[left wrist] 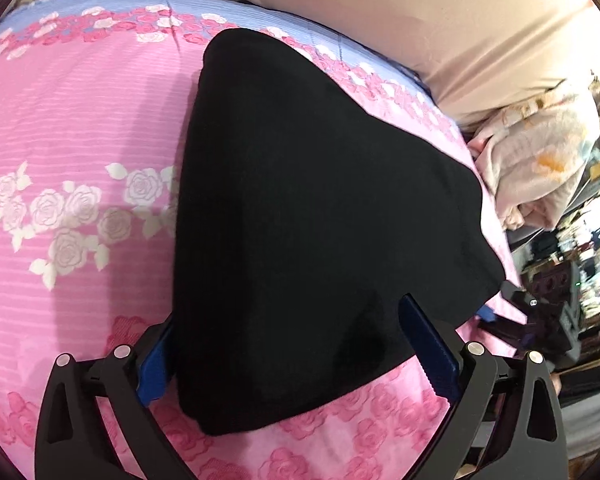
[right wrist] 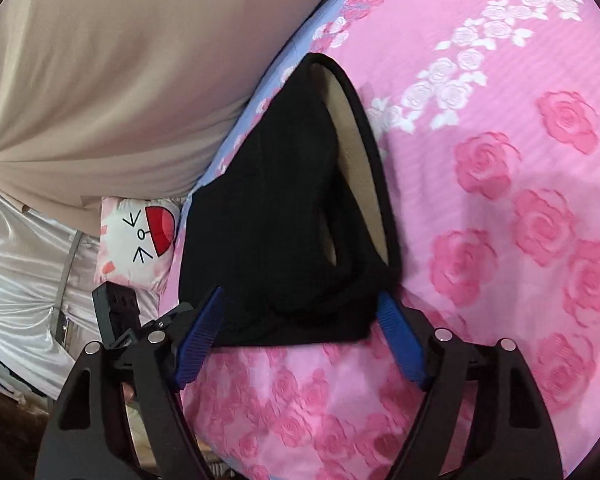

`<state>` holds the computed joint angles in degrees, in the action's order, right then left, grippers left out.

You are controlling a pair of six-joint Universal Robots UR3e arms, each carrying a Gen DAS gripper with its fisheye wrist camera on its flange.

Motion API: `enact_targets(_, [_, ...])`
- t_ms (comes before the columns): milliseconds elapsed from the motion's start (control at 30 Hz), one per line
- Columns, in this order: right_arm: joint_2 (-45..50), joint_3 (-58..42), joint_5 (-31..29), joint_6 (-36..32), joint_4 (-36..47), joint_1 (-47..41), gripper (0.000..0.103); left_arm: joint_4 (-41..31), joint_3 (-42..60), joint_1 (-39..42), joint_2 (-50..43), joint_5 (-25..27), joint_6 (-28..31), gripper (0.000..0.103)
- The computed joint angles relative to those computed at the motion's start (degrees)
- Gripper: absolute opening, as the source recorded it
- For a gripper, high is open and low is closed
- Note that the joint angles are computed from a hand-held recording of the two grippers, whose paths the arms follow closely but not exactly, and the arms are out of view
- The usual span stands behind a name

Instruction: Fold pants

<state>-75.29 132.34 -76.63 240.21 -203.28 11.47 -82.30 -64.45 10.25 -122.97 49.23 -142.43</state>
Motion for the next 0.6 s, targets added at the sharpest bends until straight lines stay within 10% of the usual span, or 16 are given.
enact_targets(367, [3.81, -4.58, -8.61, -1.09, 0.61, 6.51, 0.064, -3.85, 6.11, -1.11, -4.65, -3.83, 0.88, 0.095])
enact_targets(433, [2.97, -1.97, -9.48, 0.11, -1.11, 7.26, 0.039, 1.13, 2.54, -1.56, -2.49, -1.02, 0.03, 0.079])
enact_targets(600, [1.50, -0.55, -11.77, 1.76, -1.44, 9.27, 0.034, 5.32, -1.53, -1.77, 0.60, 3.01, -0.26, 0.056])
